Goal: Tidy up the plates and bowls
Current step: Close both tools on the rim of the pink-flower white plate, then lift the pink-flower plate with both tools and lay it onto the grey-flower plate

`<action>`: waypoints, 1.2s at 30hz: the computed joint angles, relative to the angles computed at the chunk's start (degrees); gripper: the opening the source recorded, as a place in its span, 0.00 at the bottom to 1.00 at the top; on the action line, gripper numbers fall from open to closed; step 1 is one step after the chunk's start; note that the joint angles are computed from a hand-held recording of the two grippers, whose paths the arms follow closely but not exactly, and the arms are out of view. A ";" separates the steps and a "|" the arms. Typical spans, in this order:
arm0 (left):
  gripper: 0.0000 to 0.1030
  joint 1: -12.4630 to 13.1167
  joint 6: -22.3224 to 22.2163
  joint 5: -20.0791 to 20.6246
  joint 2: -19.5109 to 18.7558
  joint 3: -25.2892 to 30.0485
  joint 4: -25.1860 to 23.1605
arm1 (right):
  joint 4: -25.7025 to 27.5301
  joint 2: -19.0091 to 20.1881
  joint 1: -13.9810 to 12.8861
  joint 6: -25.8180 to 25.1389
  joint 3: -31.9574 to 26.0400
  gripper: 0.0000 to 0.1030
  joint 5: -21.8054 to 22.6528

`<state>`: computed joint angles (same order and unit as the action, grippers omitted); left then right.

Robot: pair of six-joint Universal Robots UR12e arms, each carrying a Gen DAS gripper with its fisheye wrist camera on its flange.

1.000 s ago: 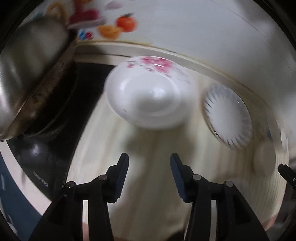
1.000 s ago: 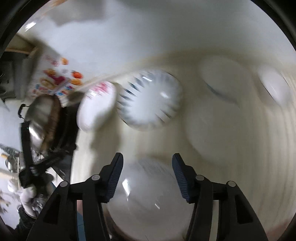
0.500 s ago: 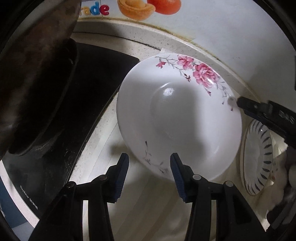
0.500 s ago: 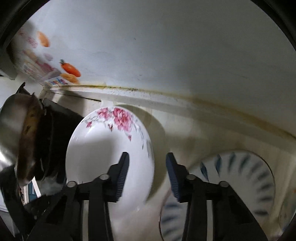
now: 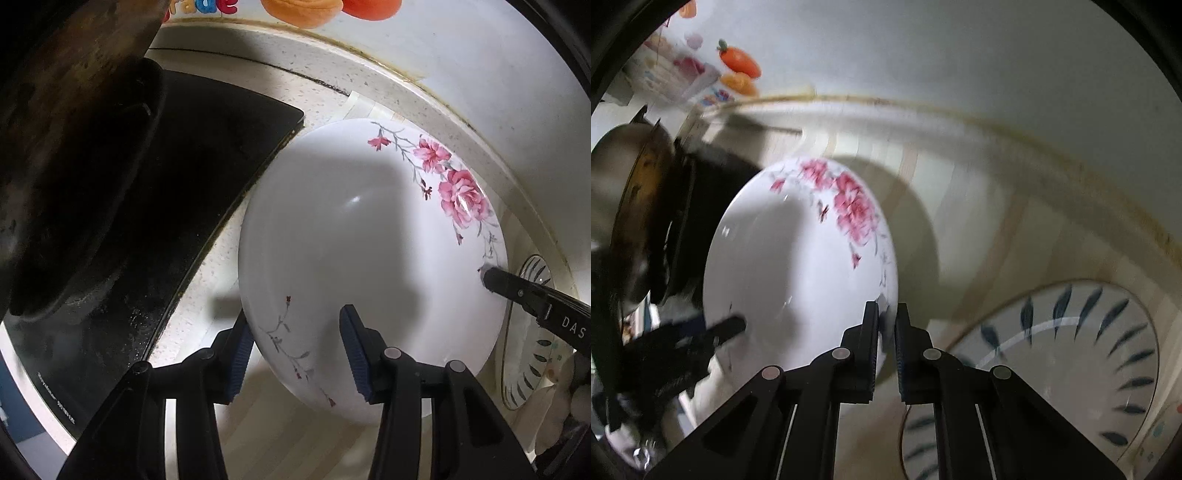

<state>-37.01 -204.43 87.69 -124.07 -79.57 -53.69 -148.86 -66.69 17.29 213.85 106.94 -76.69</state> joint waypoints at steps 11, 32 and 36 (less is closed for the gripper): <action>0.27 -0.04 -0.83 1.73 0.41 -2.52 4.78 | -3.26 3.59 -0.58 1.91 -3.55 0.17 -2.61; 0.25 -2.46 2.72 3.25 8.37 -8.61 12.15 | -10.37 -8.05 2.55 8.28 6.66 0.13 -9.05; 0.25 -3.09 4.02 3.24 10.67 -9.96 13.60 | -11.42 -11.72 4.04 10.86 9.14 0.13 -11.11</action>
